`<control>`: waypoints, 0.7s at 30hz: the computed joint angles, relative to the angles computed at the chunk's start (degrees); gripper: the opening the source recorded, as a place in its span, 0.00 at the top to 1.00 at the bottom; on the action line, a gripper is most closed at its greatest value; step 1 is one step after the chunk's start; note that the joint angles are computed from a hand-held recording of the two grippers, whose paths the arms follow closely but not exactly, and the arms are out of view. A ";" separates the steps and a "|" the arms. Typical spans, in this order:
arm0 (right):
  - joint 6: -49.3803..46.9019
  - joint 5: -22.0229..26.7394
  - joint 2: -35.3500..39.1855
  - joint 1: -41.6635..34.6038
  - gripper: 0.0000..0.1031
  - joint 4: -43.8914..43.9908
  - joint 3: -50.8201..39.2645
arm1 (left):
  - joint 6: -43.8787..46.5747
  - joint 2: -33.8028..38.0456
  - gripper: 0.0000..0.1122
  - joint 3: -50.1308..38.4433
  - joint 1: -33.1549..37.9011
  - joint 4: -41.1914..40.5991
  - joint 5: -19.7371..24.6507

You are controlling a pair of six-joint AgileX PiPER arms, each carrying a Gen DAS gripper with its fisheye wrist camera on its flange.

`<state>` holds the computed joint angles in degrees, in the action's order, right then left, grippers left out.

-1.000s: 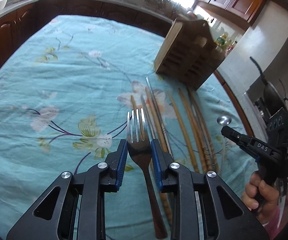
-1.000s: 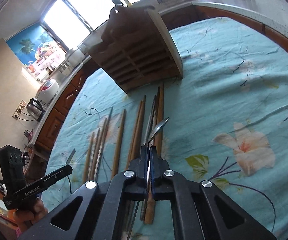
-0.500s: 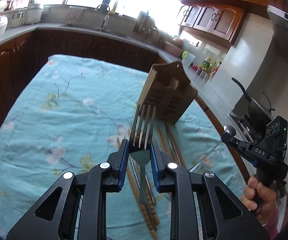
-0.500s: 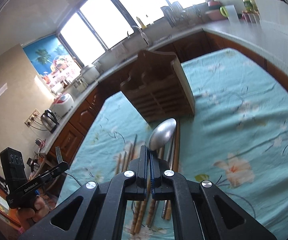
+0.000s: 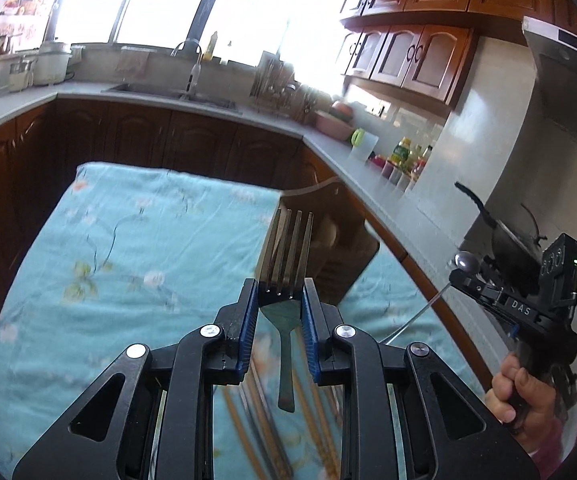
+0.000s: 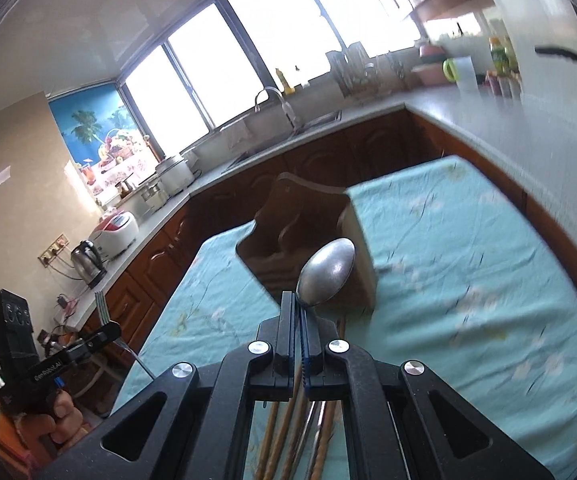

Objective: Organize utensils
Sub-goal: 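Lift the fork with the left tool while the right tool lifts the spoon toward the holder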

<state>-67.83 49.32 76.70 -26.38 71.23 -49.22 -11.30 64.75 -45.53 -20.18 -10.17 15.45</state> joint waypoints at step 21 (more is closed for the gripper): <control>7.18 -25.88 17.02 18.02 0.98 -9.97 -24.39 | -25.11 33.94 0.83 -37.02 0.40 25.48 -4.51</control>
<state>-60.65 23.44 93.72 -8.36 61.26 -73.61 -36.41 98.69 -82.55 -19.78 15.31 10.94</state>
